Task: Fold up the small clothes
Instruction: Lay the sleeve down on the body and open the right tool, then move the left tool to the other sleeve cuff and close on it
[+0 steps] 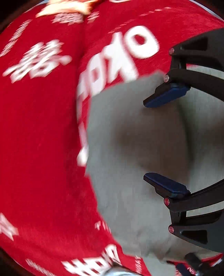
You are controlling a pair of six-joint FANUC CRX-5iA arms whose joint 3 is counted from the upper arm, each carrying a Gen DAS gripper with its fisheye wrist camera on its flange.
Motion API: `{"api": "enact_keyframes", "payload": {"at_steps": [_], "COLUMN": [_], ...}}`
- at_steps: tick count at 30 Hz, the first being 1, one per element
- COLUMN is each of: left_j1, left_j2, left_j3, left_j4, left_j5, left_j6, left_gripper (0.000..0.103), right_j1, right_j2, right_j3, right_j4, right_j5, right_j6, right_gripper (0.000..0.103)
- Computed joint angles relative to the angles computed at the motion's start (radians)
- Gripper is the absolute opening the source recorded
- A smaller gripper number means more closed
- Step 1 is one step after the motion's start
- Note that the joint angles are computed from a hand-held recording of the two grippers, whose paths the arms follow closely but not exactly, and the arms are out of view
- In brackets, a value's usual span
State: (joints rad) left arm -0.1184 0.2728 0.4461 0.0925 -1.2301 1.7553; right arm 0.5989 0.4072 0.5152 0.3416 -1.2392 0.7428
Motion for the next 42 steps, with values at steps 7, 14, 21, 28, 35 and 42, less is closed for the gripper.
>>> {"api": "enact_keyframes", "payload": {"at_steps": [7, 14, 21, 28, 35, 42], "left_j1": [-0.126, -0.131, 0.035, 0.354, 0.513, 0.529], "left_j2": [0.214, 0.129, -0.070, -0.203, -0.159, -0.095], "left_j3": [0.288, 0.200, -0.030, -0.214, -0.190, -0.138], "left_j4": [-0.193, -0.259, -0.291, -0.282, -0.322, -0.325], "left_j5": [-0.163, -0.114, -0.066, -0.071, -0.096, -0.014], "left_j6": [0.054, 0.087, 0.259, 0.440, 0.477, 0.417], "left_gripper": [0.103, 0.103, 0.103, 0.103, 0.103, 0.102], "right_j1": [0.019, 0.012, 0.017, 0.019, 0.021, 0.023], "right_j2": [-0.029, -0.064, -0.072, -0.069, -0.068, -0.061], "right_j3": [-0.098, -0.150, -0.167, -0.166, -0.165, -0.156], "right_j4": [0.051, 0.032, 0.041, 0.050, 0.055, 0.065], "right_j5": [0.075, 0.131, 0.142, 0.136, 0.130, 0.115], "right_j6": [0.072, 0.085, 0.074, 0.074, 0.075, 0.078], "right_gripper": [0.091, 0.098, 0.098, 0.098, 0.098, 0.098]}}
